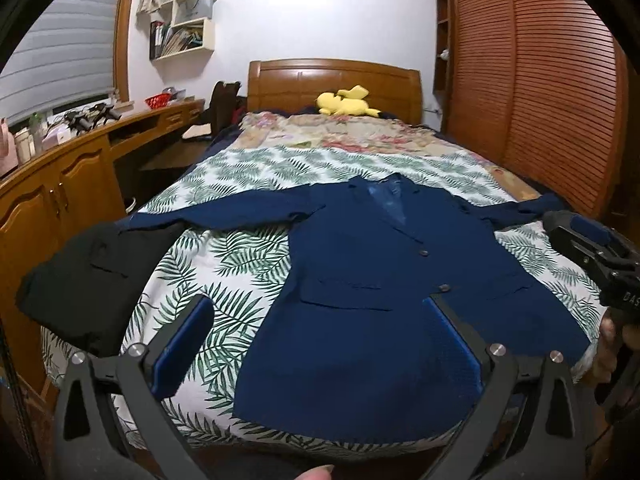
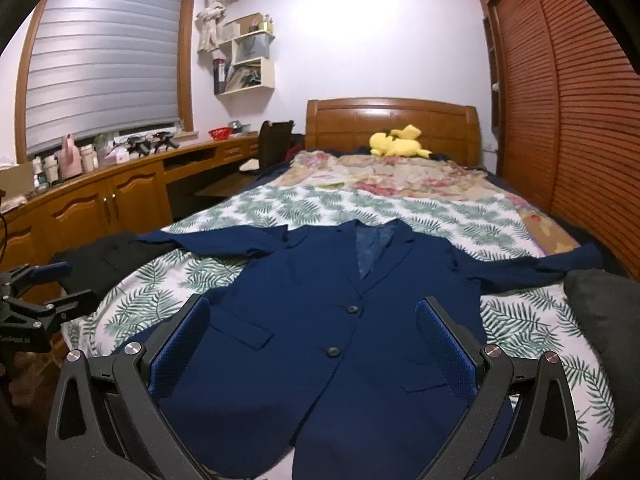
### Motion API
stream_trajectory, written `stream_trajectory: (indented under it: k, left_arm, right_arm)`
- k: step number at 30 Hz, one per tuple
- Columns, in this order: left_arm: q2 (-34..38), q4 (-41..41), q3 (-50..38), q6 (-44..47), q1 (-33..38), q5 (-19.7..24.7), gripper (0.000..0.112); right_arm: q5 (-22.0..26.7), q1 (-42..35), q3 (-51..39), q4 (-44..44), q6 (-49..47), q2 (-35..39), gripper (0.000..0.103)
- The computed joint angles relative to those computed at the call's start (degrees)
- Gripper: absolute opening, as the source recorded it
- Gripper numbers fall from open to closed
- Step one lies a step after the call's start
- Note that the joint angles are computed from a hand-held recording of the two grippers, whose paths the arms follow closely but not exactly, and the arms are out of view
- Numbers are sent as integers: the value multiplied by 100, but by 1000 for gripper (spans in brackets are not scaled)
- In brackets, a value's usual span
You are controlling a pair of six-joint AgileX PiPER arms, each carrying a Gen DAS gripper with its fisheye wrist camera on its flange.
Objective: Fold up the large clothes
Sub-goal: 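Lower the left gripper onto the jacket side and sleeve, close it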
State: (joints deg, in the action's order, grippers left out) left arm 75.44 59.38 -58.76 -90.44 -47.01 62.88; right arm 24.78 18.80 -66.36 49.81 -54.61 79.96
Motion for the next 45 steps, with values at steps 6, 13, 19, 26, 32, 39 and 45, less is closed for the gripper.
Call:
stream_trajectory:
  k: [6,13,19,26,32,39,45]
  left_arm:
    - [-48,75,332,-22,594,-486,103]
    - [-140,-484,739,854,1896,-1872,103]
    - [124,-972,702,1567,3002,-2831,103]
    - [1070,-2677,-159,3460,4244,-3458,102]
    - [1935,-3348,-992,4426,4974,-3583,94]
    - [3001,-3701,-2116,5069,5652,-3665,74]
    - [4087,-4547,-3455,5680,6291,-3301,52]
  right_arm:
    - [-65,195,-425,-284,172,507,103]
    - [-138,514,-1271,-504,417,1589,103]
    - [336,729,-2871,-1044,963,3113,103]
    - [1273,683,-4884,-1564,1397,4763,103]
    - [2513,557,-6471,-1787,2077,5811,103]
    - [2432,660,-6715,-2068,2087,5898,103]
    - [2597,640,-6996,-2131,2226,6099,103]
